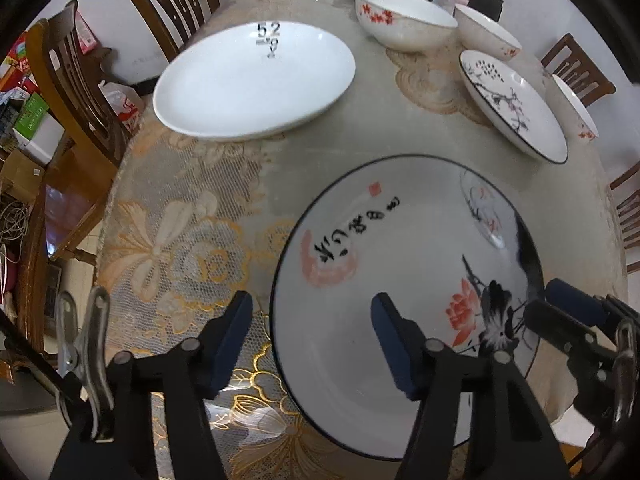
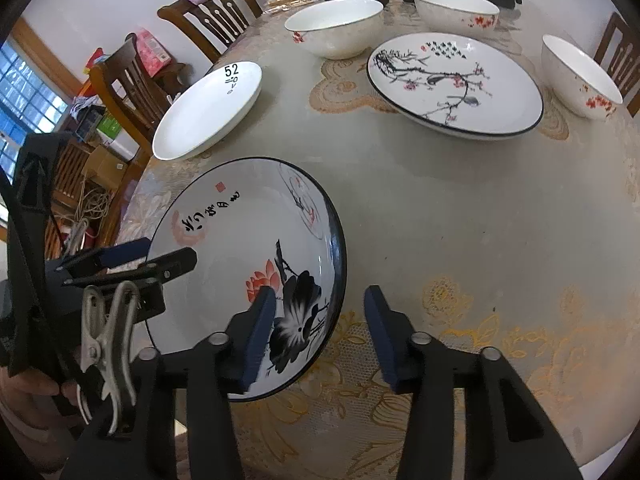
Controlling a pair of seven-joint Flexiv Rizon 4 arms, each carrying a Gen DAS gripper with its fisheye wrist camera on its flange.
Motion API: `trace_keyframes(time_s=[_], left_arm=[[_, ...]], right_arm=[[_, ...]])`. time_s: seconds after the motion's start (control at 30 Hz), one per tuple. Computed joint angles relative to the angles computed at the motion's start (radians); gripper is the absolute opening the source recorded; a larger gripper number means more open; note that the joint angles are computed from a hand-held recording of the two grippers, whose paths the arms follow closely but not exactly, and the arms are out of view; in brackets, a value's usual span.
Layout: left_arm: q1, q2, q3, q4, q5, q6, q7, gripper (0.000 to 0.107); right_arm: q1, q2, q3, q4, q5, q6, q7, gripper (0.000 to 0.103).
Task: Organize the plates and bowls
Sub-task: 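Grasp the rim of the lotus-painted plate with the right gripper, then lift the lotus plate with the right gripper and carry it along the table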
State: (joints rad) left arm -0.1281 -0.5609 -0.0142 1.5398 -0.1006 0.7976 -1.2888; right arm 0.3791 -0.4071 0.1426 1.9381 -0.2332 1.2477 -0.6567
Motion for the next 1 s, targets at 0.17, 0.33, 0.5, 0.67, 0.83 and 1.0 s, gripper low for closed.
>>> trace_keyframes(time_s=[0.17, 0.33, 0.5, 0.67, 0.83, 1.0], left_arm=[[0.009, -0.004, -0.013, 0.012, -0.021, 0.013, 0.021, 0.052], [0.011, -0.006, -0.019, 0.017, -0.032, 0.025, 0.044, 0.05], [0.019, -0.007, -0.022, 0.015, -0.052, 0.016, 0.058, 0.05], [0.016, -0.007, -0.017, 0.011, -0.05, 0.008, 0.056, 0.05], [0.013, -0.006, -0.02, 0.015, -0.046, 0.017, 0.072, 0.051], [0.015, -0.001, -0.02, 0.019, -0.05, 0.008, 0.078, 0.051]], right_arm=[[0.006, -0.008, -0.013, 0.008, 0.003, 0.022, 0.041, 0.043], [-0.006, -0.022, 0.006, -0.004, 0.031, 0.021, 0.048, 0.041], [-0.011, -0.042, 0.028, -0.034, 0.053, -0.003, 0.022, 0.039], [0.004, -0.045, 0.015, -0.04, 0.054, -0.019, 0.036, 0.029], [-0.007, -0.056, 0.035, -0.049, 0.087, -0.024, 0.023, 0.025], [0.003, -0.052, 0.02, -0.036, 0.078, -0.009, 0.037, 0.021]])
